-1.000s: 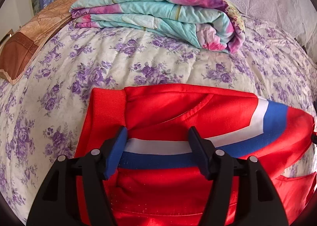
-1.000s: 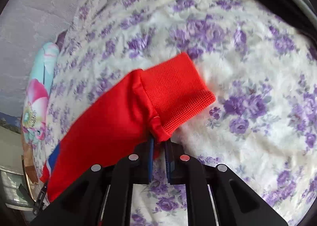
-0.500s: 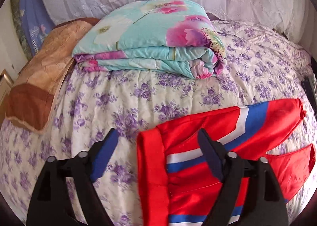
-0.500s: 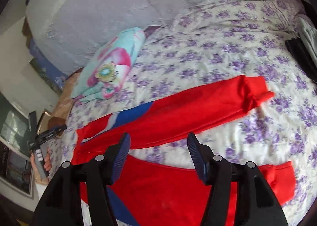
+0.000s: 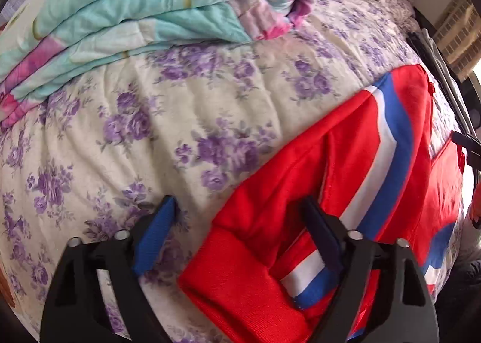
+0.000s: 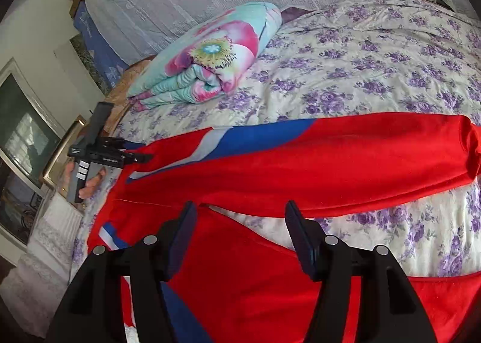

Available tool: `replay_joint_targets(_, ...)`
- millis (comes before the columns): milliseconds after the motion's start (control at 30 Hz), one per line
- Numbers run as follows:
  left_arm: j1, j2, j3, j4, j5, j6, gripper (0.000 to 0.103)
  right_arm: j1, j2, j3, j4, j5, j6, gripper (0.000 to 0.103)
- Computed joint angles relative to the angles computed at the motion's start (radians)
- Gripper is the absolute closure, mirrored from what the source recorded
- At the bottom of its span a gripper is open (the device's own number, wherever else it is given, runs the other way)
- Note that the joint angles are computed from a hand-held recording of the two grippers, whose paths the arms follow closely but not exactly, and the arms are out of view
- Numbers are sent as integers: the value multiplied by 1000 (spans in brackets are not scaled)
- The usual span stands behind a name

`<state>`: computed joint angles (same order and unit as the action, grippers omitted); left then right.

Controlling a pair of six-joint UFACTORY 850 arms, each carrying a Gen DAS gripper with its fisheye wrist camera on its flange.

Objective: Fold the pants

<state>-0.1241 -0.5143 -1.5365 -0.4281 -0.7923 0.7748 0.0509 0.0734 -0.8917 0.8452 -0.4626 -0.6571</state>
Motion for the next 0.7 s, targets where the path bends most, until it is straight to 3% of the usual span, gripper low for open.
replay_joint_targets(33, -1, 20, 28, -31, 26, 35, 65, 3, -16, -7, -42, -10, 47, 42)
replay_joint_targets(100, 20, 37, 49, -131, 26, 108, 80, 6, -48, -34, -70, -62, 79, 42)
replay_joint_targets(167, 49, 63, 83, -256, 24, 208, 82, 30, -80, -94, -131, -101, 104, 42)
replay_joint_targets(233, 70, 91, 125, -363, 33, 303, 82, 76, -123, -189, -293, -113, 181, 42)
replay_joint_targets(333, 72, 97, 127, -364, 42, 301, 82, 131, -246, -375, -512, -147, 224, 33)
replay_joint_targets(400, 75, 101, 127, -395, 40, 325, 82, 150, -330, -477, -563, -144, 153, 33)
replay_joint_targets(500, 80, 112, 136, -418, 39, 347, 82, 149, -474, -651, -501, -296, -25, 34)
replay_joint_targets(633, 81, 117, 147, -421, 49, 359, 82, 173, -622, -836, -596, -441, -18, 34)
replay_joint_targets(700, 83, 117, 145, -422, 45, 362, 82, 177, -695, -926, -605, -558, -31, 34)
